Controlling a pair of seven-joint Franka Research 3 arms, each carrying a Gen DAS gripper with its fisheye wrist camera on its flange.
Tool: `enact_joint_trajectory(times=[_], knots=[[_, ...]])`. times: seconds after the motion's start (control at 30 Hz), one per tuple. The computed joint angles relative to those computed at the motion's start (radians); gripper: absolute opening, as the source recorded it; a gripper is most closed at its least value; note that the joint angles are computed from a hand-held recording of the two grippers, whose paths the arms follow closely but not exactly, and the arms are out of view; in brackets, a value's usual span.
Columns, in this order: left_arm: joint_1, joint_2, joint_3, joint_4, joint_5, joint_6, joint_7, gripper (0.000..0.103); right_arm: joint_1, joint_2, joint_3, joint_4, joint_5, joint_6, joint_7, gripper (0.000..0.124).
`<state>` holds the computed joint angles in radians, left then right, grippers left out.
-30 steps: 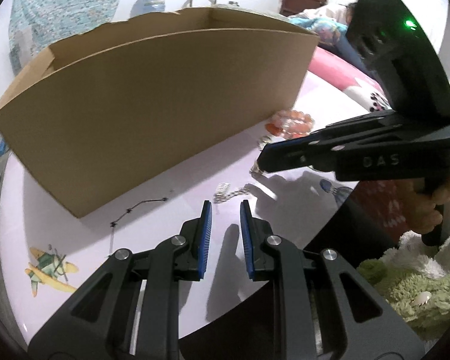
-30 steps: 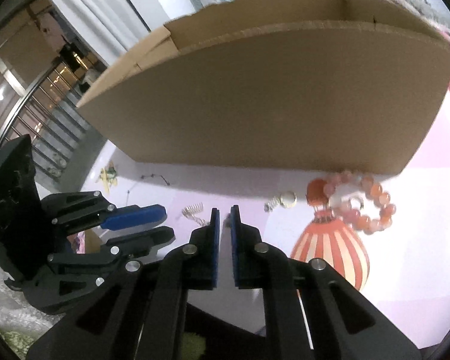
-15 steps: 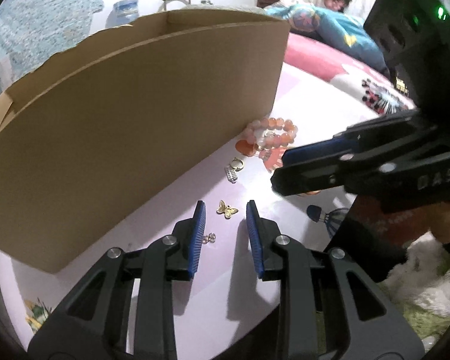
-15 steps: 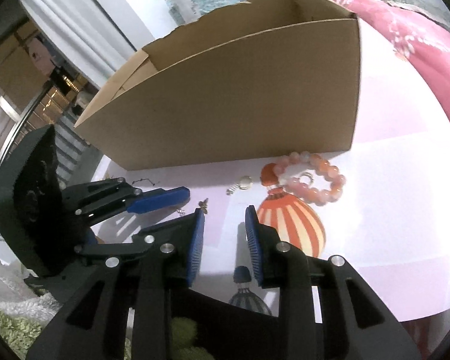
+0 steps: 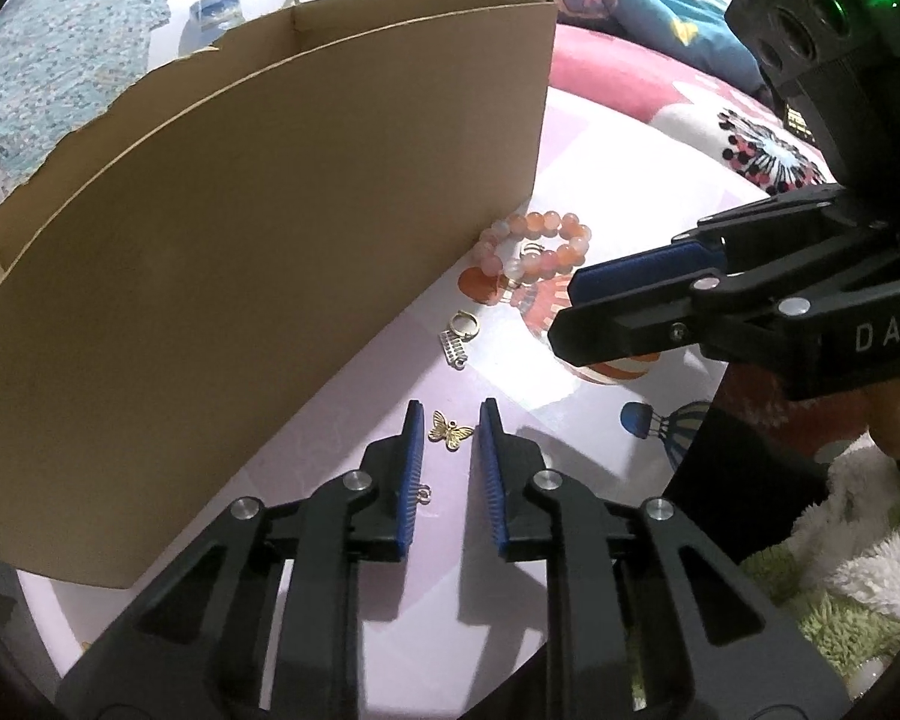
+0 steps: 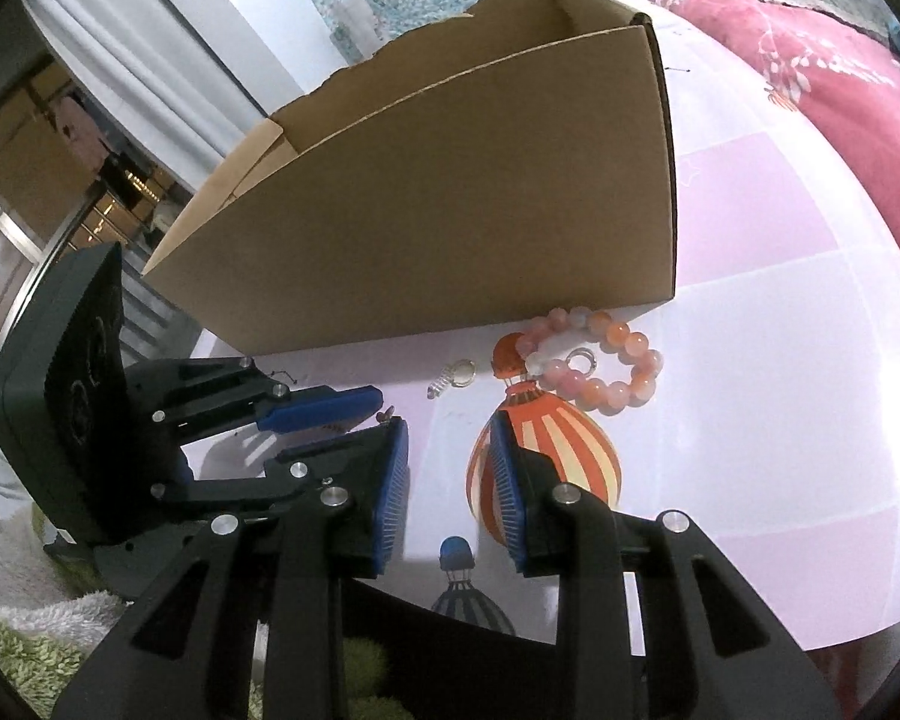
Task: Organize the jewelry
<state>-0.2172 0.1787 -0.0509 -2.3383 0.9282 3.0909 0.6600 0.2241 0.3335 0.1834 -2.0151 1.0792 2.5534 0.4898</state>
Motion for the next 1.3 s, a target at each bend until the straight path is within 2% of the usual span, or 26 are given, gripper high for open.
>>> enact_joint_trajectory(times=[0.1,0.17,0.3,0.5,0.8,1.0,1.13,1.3], knots=[[0.042,-0.005,-0.053,-0.011,-0.115,-0.01,0.117,0.016,-0.002,-0.002,0.001,-0.003,0.009,-0.001,-0.003,0.029],[0.042,-0.006,-0.056,-0.014,-0.146,-0.013,0.157,0.013,-0.005,-0.005,0.001,-0.008,0.018,0.0,-0.009,0.029],[0.002,-0.007,-0.017,-0.006,-0.09,-0.024,0.119,0.012,-0.006,-0.012,-0.002,-0.015,0.029,0.0,-0.014,0.029],[-0.034,-0.005,0.022,0.013,0.067,-0.04,-0.022,0.012,-0.005,-0.022,-0.006,-0.027,0.037,0.004,-0.019,0.029],[-0.011,-0.028,0.009,0.02,0.262,-0.05,-0.217,0.012,-0.003,-0.033,-0.011,-0.037,0.041,0.01,-0.024,0.029],[0.047,-0.112,-0.022,-0.031,0.382,-0.089,-0.416,0.012,0.005,-0.039,-0.009,-0.037,0.033,0.008,-0.028,0.029],[0.103,-0.164,-0.048,-0.091,0.374,-0.123,-0.481,0.012,0.018,-0.023,-0.003,-0.018,-0.003,-0.027,-0.029,0.029],[0.162,-0.21,-0.063,-0.153,0.38,-0.129,-0.549,0.012,0.047,0.0,0.017,0.007,-0.043,-0.035,-0.051,0.034]])
